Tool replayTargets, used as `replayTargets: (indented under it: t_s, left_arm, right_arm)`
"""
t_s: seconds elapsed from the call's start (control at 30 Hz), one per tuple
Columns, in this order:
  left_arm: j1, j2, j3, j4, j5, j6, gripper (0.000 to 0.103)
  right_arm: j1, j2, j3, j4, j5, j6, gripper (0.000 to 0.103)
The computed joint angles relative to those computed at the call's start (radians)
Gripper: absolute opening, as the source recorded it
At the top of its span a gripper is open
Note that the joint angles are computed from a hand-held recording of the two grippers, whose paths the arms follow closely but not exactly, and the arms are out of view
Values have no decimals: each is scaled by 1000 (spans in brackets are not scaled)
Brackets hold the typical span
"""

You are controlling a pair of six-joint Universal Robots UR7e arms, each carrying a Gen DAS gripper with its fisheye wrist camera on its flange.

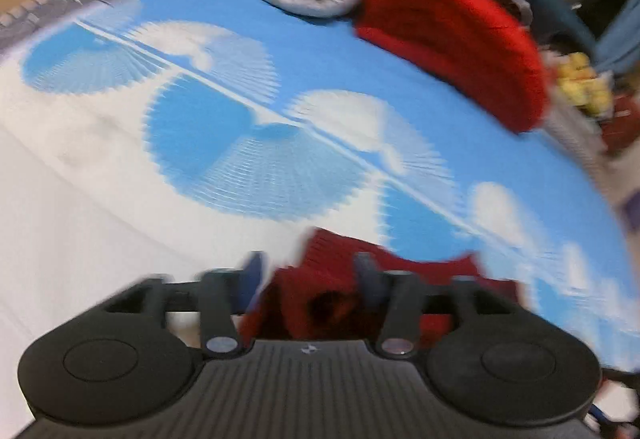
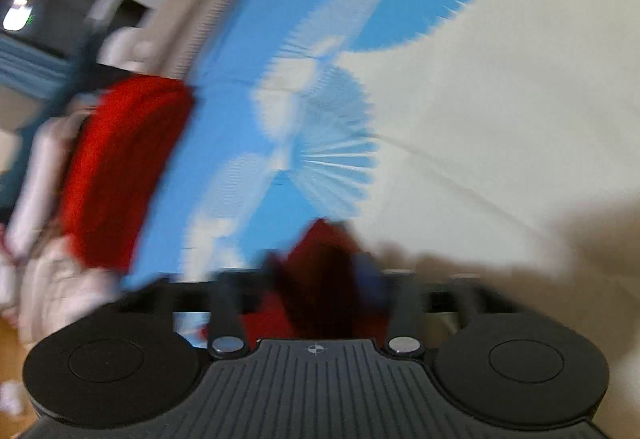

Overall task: Fold small clothes
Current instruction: 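Fold the hem over toward the collar with both tools and release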

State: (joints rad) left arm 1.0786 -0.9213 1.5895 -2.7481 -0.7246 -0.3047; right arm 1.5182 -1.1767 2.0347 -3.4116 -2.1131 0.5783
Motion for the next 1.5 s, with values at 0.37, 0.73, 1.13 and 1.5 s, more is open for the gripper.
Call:
replayTargets:
  t_s: [0.37,0.73,1.13,1.5]
  left_arm:
    - [-45,-203,191,115,59,-267,103]
    - [-90,-118,231,123,196,30,103]
    - [-33,30,52,223,347,-118,103]
    - [-32,121,74,-80,508,357,103]
  right_arm:
    - [77,-71,85,-123,-31,-165,78]
    - [249,138,-48,30,-403,-752,75]
    - [126,242,-193,-283,-129,-472,76]
    - [183,232,-171,-173,-313,-740,79]
